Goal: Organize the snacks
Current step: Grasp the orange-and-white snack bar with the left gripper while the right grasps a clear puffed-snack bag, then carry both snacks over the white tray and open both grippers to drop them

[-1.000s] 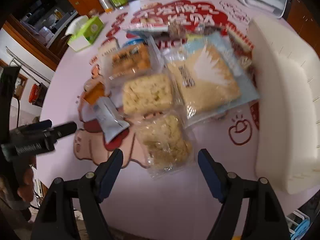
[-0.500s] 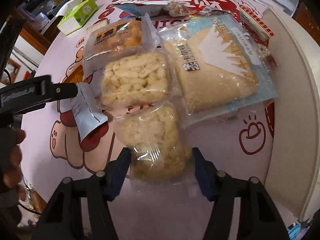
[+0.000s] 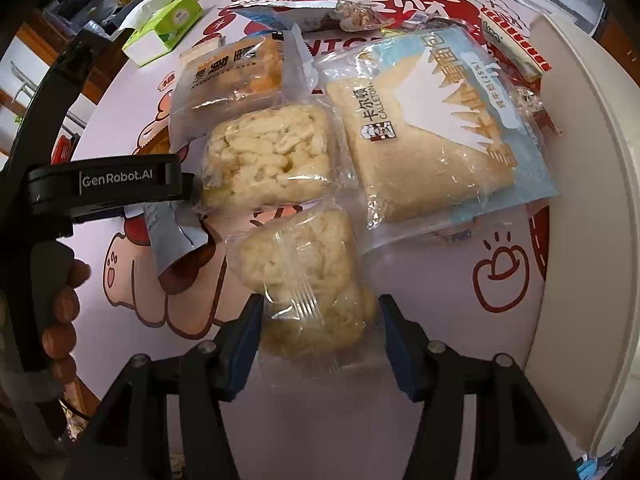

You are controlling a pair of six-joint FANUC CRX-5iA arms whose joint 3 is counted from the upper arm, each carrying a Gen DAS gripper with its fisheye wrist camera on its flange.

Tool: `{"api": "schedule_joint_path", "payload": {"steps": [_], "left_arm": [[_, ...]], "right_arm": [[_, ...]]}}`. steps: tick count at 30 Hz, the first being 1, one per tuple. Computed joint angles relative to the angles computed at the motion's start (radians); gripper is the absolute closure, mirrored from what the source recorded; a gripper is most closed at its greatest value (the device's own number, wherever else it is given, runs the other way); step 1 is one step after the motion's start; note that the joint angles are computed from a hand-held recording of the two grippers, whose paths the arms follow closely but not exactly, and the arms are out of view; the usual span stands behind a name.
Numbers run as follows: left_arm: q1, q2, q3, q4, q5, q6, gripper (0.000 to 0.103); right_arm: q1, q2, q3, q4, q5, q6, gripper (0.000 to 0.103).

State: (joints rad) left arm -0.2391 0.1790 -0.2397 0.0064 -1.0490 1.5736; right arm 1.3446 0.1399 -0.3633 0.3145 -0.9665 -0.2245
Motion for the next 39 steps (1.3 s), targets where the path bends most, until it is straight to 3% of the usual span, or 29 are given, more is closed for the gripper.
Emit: {"api": "schedule_joint_path", "payload": {"steps": [3, 5, 7, 8, 17, 23, 28, 33, 39], "left_arm": [[0.005, -0.001, 0.000, 0.010, -0.007, -0.039, 0.010], [0.002, -0.010, -0.003, 0.016, -0.001, -0.073, 0.023], [0.000, -0.033, -0.013, 0.022, 0.000, -0.112, 0.052], [-0.005, -0.039, -0.015, 0.023, 0.000, -0.125, 0.058], [0.024, -0.138, -0.109, 0.027, 0.019, -0.192, 0.070], [0.129, -0.306, -0.227, 0.050, 0.017, -0.302, 0.072], [0.129, -0.414, -0.254, 0.088, 0.021, -0.348, 0.072], [0.098, -0.475, -0.206, 0.165, 0.022, -0.399, 0.072], [0.004, -0.510, -0.151, 0.284, 0.058, -0.452, 0.072]], "right_arm": [[0.000, 0.005, 0.003, 0.004, 0.000, 0.009, 0.047], [0.002, 0.008, 0.008, 0.003, -0.003, 0.016, 0.048], [0.005, 0.013, 0.014, 0.002, -0.005, 0.024, 0.049], [0.006, 0.015, 0.016, 0.002, -0.005, 0.027, 0.049], [0.036, 0.033, 0.040, 0.030, -0.004, 0.046, 0.051], [0.068, 0.025, 0.039, 0.104, -0.031, 0.017, 0.052], [0.101, -0.014, 0.007, 0.208, -0.076, -0.051, 0.052], [0.147, -0.097, -0.044, 0.334, -0.169, -0.145, 0.052], [0.228, -0.196, -0.065, 0.424, -0.387, -0.262, 0.051]]}}
